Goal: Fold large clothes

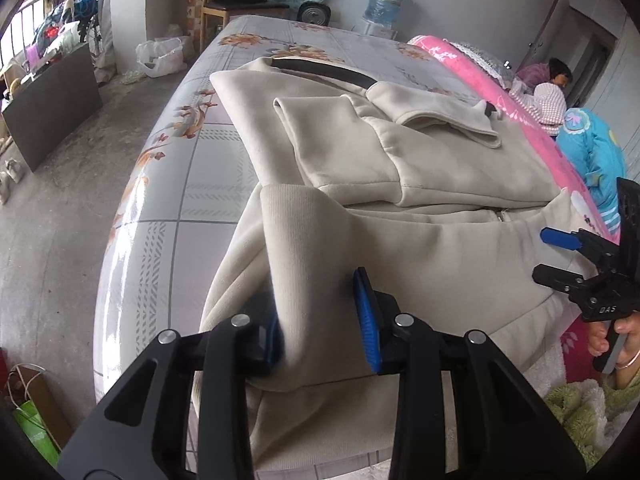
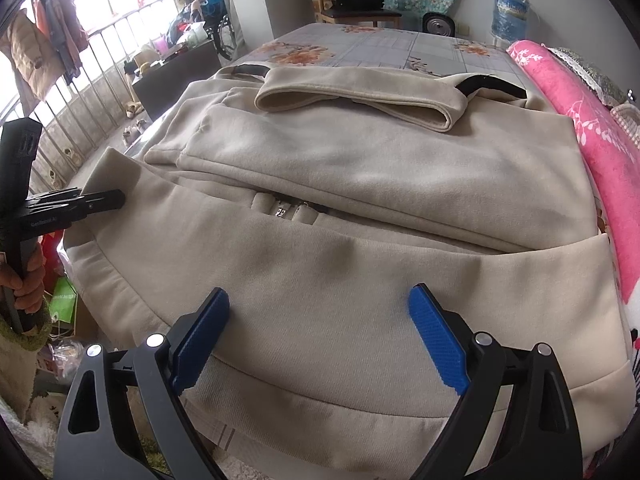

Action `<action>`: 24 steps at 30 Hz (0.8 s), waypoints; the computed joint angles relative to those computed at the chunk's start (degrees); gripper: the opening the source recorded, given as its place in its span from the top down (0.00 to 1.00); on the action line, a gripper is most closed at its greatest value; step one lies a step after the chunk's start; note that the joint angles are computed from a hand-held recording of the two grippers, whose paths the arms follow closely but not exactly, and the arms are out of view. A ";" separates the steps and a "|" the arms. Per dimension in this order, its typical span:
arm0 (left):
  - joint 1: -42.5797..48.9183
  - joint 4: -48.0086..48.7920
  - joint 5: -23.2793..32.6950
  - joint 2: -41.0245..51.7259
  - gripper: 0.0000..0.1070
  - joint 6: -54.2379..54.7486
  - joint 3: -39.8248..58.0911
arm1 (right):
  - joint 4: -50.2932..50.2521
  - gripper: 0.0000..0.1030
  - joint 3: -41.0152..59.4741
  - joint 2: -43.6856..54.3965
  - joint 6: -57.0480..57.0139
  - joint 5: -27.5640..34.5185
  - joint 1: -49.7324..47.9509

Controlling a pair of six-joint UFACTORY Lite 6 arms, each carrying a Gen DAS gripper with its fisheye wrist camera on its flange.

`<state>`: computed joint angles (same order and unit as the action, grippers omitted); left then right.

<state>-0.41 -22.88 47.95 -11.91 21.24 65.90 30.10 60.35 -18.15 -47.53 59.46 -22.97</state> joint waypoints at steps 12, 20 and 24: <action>-17.32 34.08 -1.93 -1.04 0.70 -31.63 0.77 | 9.79 0.15 10.82 5.07 -14.31 17.10 -31.66; -21.31 41.59 -0.69 -0.95 0.70 -38.96 0.68 | 9.76 0.27 25.82 19.20 -11.29 15.92 -35.77; -21.93 42.49 -0.22 -0.65 0.70 -39.97 0.95 | 8.18 0.35 29.02 24.22 -8.20 13.76 -32.70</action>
<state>-22.34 19.61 47.73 -12.56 -18.73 66.86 38.28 89.37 6.06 -55.73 73.22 -55.67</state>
